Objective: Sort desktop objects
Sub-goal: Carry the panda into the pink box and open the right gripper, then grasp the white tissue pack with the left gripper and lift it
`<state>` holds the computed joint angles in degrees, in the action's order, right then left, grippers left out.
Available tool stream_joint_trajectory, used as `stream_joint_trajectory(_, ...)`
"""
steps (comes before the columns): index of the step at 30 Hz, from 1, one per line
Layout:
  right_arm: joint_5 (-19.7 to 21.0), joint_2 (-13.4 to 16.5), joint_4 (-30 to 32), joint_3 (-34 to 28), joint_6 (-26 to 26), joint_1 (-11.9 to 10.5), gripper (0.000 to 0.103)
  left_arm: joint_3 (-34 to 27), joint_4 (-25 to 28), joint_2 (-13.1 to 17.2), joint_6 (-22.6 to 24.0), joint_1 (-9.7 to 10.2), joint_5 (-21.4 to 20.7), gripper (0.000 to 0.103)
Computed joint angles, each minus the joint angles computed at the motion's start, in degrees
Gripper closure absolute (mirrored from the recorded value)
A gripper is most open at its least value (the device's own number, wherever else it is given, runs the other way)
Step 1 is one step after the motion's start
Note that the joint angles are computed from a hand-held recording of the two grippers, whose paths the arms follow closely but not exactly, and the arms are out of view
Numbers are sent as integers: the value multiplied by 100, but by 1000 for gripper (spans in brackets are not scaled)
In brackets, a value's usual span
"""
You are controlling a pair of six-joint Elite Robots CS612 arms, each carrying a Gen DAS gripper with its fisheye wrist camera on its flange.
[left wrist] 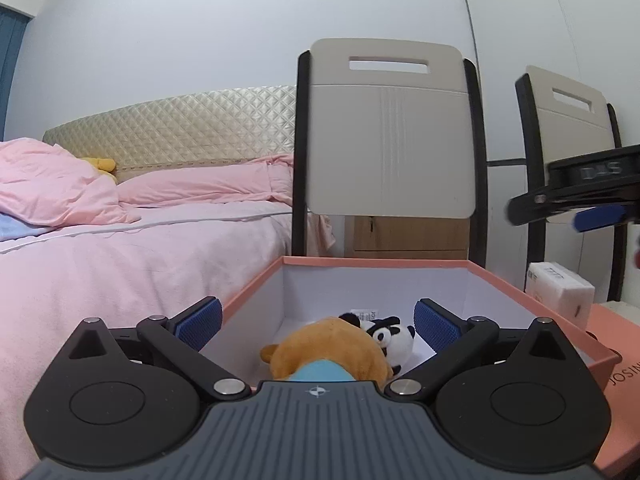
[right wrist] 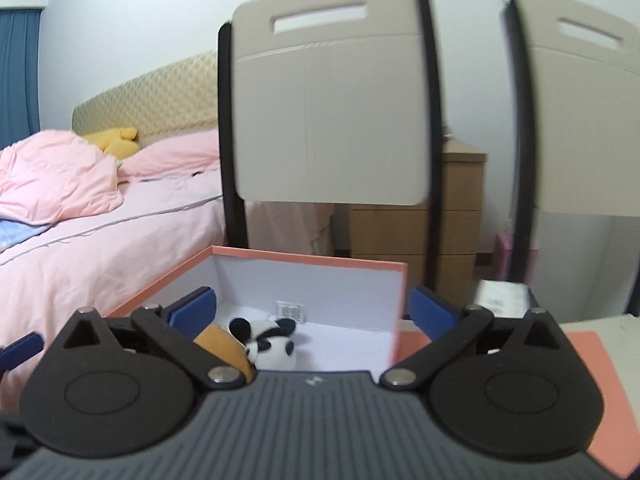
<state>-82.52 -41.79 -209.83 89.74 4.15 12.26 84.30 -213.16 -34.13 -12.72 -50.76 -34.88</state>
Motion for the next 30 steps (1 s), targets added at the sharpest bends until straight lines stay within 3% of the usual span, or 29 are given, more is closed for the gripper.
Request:
stream_joint_trajectory(7, -368, -201, -1168, 925, -307, -118, 0, -95, -181, 79, 304, -68, -73, 0)
stream_joint_trajectory(11, -571, -144, -1761, 1176, -509, -137, 0, -109, -239, 100, 368, -82, -75, 0)
stream_joint_trajectory(15, -777, 18, -2272, 1250, -337, -182, 0, -87, -191, 83, 250, -98, -115, 0)
stream_joint_trajectory(18, -902, 18, -2282, 1260, -90, -226, 0, -101, -261, 97, 322, -108, -235, 0)
stream_joint_trajectory(22, -658, 2, -2076, 1255, 23, -324, 0, -110, -362, 116, 530, -102, -574, 0)
stream_joint_trajectory(26, -673, 6, -2040, 1232, 96, -364, 0, -134, -360, 137, 561, -110, -801, 0)
stream_joint_trajectory(30, -986, -79, -2113, 1414, 299, -342, 0, -164, -799, 209, 805, -134, -1082, 0)
